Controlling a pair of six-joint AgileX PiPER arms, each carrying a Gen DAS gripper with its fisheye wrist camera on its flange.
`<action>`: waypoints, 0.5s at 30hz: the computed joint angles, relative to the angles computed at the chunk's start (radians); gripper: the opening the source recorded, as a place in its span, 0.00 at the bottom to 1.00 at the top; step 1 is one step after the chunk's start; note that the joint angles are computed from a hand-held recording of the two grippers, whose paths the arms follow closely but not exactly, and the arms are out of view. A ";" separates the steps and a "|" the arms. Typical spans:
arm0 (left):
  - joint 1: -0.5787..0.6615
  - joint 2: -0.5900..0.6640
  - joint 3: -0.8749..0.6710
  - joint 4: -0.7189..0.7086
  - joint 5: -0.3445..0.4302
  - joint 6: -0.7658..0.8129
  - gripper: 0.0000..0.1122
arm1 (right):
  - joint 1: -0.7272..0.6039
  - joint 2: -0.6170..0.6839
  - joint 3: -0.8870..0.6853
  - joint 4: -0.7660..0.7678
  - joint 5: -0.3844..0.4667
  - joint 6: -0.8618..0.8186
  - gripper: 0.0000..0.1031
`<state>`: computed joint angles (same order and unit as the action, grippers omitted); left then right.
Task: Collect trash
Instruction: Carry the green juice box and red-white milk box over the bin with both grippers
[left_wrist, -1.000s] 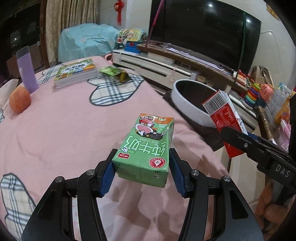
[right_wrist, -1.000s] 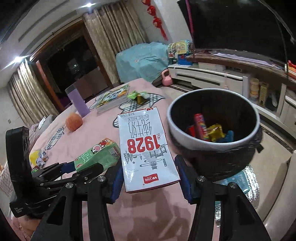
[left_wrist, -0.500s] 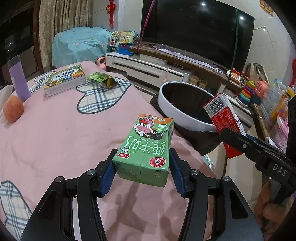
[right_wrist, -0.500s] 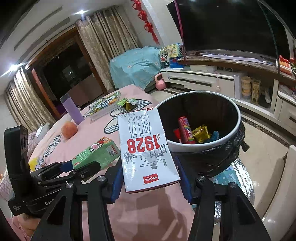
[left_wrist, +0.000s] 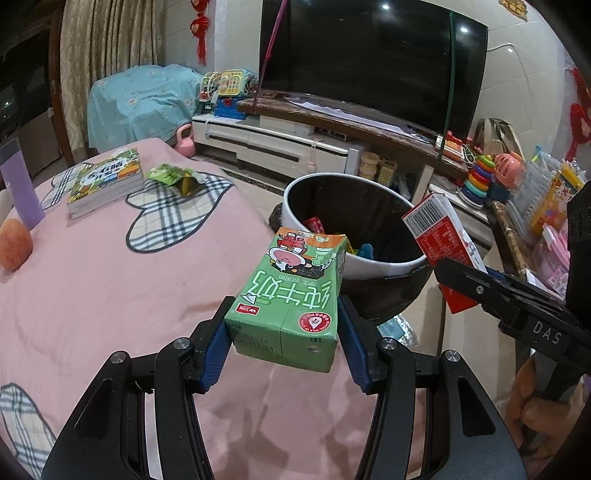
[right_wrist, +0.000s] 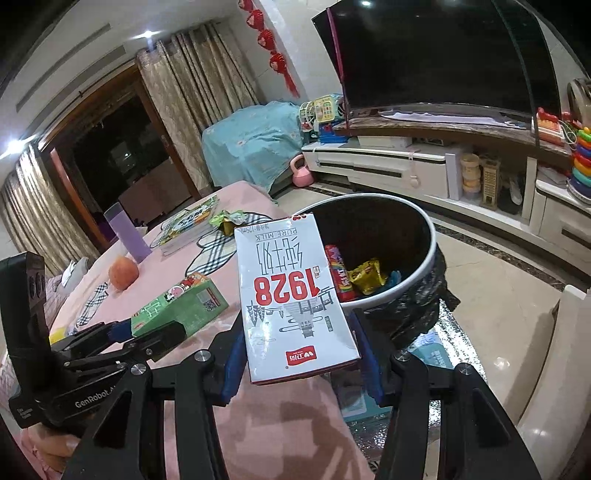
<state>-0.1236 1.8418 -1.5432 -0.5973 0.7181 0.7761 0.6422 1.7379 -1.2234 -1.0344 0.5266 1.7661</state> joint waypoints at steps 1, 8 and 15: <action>-0.002 0.001 -0.002 0.001 0.000 0.000 0.48 | -0.001 -0.004 0.006 -0.004 0.001 0.004 0.51; -0.023 0.007 -0.019 0.011 -0.002 -0.014 0.48 | -0.016 -0.017 0.026 -0.012 -0.008 0.018 0.51; -0.036 0.018 -0.046 0.018 0.004 -0.026 0.48 | -0.028 -0.015 0.020 0.000 -0.003 -0.003 0.51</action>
<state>-0.1596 1.8599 -1.5895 -0.5790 0.7220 0.7499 0.6141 1.7231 -1.2033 -1.0344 0.5235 1.7634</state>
